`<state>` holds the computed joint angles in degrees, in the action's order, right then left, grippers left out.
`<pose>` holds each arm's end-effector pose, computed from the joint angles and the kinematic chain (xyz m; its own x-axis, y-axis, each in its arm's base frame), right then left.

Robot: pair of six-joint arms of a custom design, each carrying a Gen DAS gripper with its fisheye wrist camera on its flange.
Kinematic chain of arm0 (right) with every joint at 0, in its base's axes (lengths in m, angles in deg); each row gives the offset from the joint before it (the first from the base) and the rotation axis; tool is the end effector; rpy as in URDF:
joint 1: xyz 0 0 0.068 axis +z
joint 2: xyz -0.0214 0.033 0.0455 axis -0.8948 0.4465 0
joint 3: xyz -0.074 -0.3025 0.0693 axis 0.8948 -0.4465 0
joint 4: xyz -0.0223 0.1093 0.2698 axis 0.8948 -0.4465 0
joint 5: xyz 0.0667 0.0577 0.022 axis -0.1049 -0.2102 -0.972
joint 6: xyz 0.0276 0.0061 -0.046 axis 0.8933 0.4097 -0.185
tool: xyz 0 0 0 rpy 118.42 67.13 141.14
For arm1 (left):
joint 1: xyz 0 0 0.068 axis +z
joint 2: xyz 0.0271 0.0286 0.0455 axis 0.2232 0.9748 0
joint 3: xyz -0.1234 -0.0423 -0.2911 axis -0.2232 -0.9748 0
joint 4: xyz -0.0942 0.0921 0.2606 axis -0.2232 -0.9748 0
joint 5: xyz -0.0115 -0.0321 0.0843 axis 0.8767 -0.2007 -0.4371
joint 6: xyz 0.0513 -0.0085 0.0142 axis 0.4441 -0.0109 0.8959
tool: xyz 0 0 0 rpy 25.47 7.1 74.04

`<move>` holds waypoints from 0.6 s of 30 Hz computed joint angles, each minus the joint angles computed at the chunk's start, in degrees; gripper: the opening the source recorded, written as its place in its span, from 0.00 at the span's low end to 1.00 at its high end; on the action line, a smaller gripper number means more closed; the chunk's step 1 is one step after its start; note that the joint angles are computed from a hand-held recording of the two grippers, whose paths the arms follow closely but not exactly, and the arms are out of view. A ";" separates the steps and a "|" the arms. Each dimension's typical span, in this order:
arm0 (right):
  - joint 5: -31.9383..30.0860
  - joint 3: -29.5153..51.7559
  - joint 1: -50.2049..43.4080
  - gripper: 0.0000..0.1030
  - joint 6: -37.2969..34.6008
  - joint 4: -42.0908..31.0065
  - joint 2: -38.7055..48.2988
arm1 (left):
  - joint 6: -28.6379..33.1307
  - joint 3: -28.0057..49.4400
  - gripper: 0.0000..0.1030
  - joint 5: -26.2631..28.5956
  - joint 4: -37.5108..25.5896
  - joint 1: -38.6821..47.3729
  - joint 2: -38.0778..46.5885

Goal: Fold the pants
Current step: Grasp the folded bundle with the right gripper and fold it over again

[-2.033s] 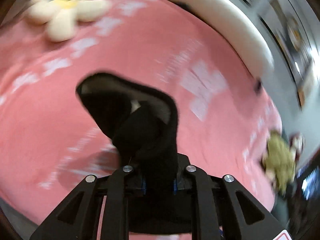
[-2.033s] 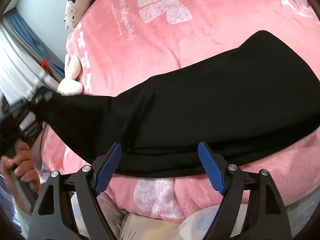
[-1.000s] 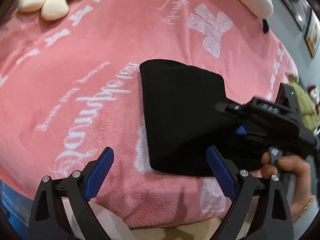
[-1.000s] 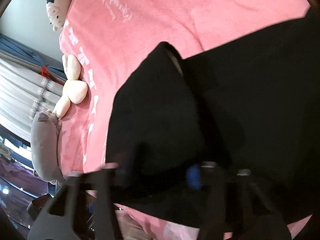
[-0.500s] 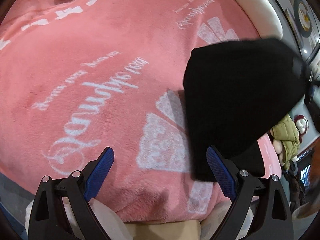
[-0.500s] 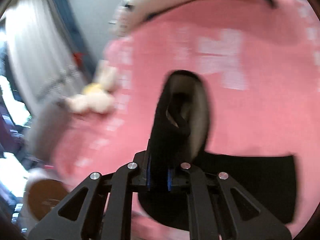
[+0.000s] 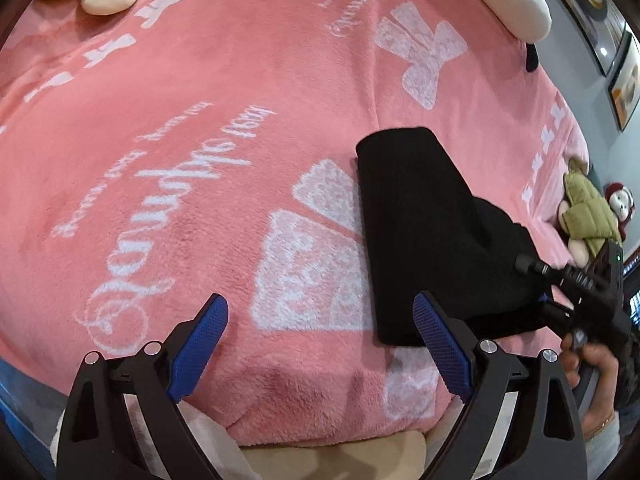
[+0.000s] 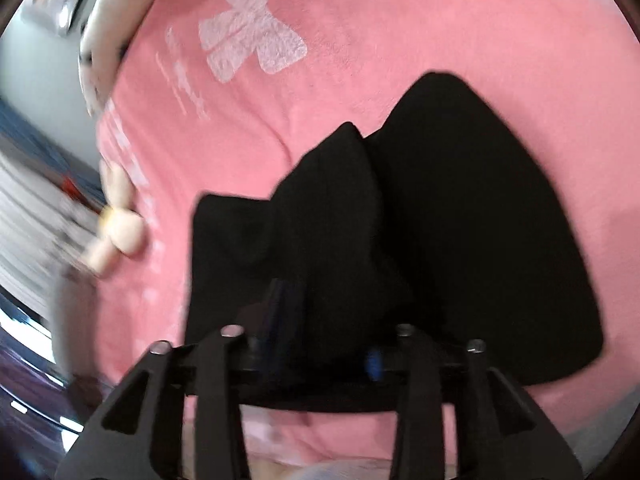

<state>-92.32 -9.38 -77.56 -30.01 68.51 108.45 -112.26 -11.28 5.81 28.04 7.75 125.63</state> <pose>0.4169 -0.0748 0.0916 -0.8589 0.2030 -0.4703 -0.2344 0.6607 0.7131 0.1851 -0.0171 0.1824 -0.6654 -0.4129 -0.6219 -0.2433 0.9076 -0.3423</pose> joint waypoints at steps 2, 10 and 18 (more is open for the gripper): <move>-0.23 1.91 0.95 0.10 0.67 -0.87 0.91 | -0.14 1.00 0.89 -2.41 -0.30 -2.58 1.38; 1.99 -11.81 -1.46 0.10 -1.36 15.82 -22.13 | -2.07 7.66 0.89 -2.80 -1.17 -10.35 4.56; 11.63 -6.98 -4.05 0.33 -8.87 6.63 -9.37 | -6.39 11.94 0.89 2.50 3.55 -9.60 15.71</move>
